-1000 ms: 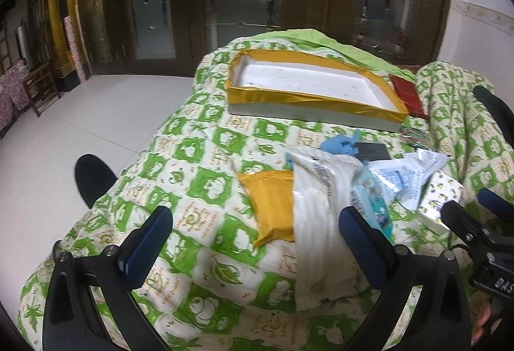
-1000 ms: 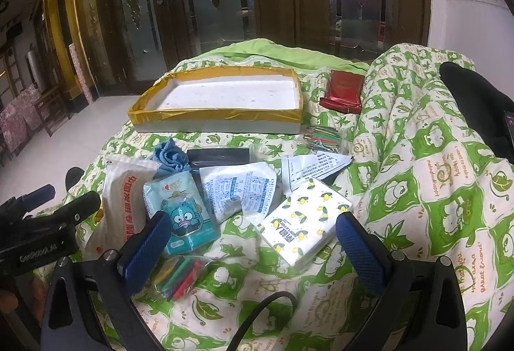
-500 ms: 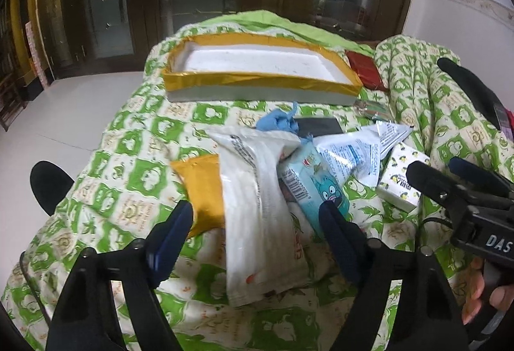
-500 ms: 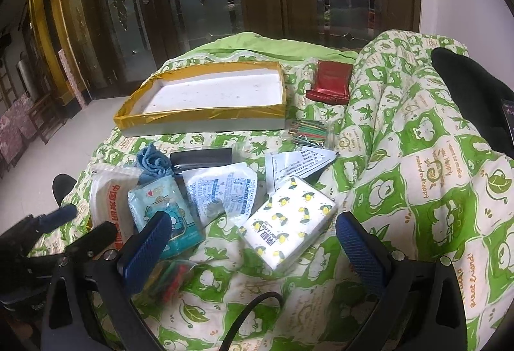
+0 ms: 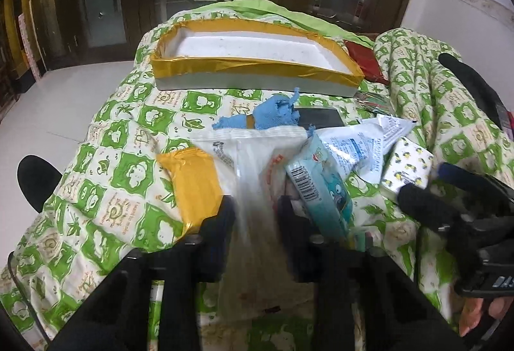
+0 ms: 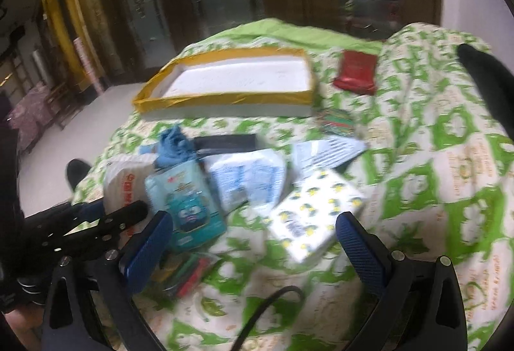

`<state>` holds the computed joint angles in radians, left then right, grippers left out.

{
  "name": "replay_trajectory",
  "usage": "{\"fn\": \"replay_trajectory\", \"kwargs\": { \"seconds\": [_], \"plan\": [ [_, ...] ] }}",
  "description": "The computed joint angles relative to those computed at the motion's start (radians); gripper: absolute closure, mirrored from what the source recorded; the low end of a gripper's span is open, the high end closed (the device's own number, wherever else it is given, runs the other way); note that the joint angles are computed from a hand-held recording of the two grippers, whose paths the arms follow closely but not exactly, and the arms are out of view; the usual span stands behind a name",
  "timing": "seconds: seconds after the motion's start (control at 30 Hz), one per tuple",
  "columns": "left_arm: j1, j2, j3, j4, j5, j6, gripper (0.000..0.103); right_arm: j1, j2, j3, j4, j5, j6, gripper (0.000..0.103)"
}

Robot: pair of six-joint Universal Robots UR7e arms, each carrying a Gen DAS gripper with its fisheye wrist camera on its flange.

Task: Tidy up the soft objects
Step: 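Grasp the white printed pouch with left gripper while right gripper grasps blue cartoon packet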

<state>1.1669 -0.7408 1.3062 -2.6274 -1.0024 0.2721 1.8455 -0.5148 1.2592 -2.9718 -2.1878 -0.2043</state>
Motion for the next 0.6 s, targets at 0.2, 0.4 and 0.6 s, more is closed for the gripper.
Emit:
{"fn": "replay_trajectory", "kwargs": {
  "seconds": [0.2,0.4,0.6],
  "plan": [
    [0.008,-0.024,0.004,0.005,-0.009,-0.035,0.076,-0.021,0.028,-0.151,0.354,0.119,0.001,0.021],
    [0.009,-0.019,-0.005,0.021,-0.009,-0.044,0.076,-0.047,0.107,-0.347,0.633,0.203,0.004,0.023],
    [0.011,-0.014,-0.008,0.023,-0.008,-0.042,0.076,-0.056,0.196,-0.498,0.742,0.245,-0.066,0.032]
  ]
}}
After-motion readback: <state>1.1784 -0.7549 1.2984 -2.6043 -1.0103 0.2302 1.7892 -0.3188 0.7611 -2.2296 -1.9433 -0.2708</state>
